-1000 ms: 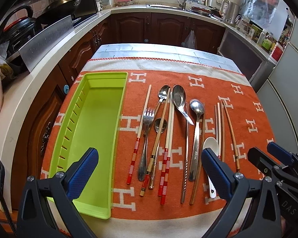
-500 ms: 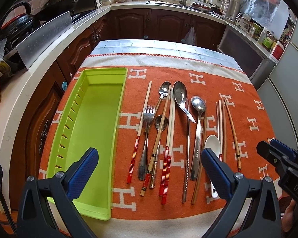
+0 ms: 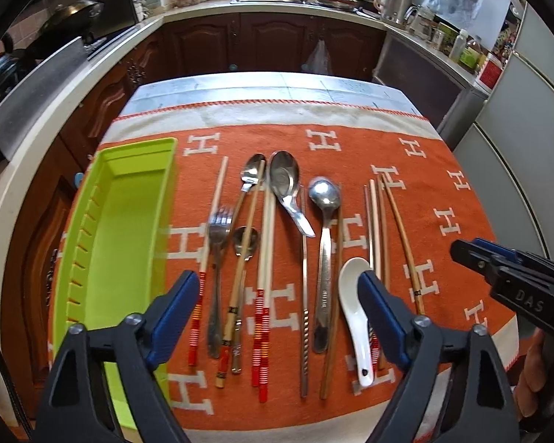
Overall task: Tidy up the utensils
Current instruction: 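Grasp a brown wooden chopstick with the left gripper while the right grasps a red-tipped wooden chopstick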
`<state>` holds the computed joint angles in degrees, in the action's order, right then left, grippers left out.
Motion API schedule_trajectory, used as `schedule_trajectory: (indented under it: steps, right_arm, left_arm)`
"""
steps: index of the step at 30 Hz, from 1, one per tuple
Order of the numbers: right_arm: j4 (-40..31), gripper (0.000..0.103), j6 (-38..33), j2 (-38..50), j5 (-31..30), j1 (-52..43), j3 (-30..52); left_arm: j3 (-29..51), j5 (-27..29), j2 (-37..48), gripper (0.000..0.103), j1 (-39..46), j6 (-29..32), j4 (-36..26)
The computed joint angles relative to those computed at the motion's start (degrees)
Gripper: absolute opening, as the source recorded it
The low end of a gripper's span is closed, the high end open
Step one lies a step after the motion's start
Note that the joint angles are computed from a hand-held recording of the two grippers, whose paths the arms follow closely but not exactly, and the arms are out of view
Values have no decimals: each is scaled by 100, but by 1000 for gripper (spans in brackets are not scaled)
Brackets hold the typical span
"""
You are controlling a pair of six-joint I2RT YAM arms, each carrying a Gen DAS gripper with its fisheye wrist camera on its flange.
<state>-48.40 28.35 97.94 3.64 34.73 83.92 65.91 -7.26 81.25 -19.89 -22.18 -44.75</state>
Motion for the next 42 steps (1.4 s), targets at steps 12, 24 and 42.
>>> schedule_trajectory:
  steps: [12,24,42]
  right_arm:
    - [151,22,-405,958,-410,-151,74]
    - [542,6,-552,1011,-84,-86,-171]
    - [1078,7,-38,-254,-1059,-891,-1507]
  left_arm:
    - [416,395,775,71,-8,30,168]
    - [835,649,1286,69,-247,198,220]
    - [1619,2026,2596,17,-517,78,101]
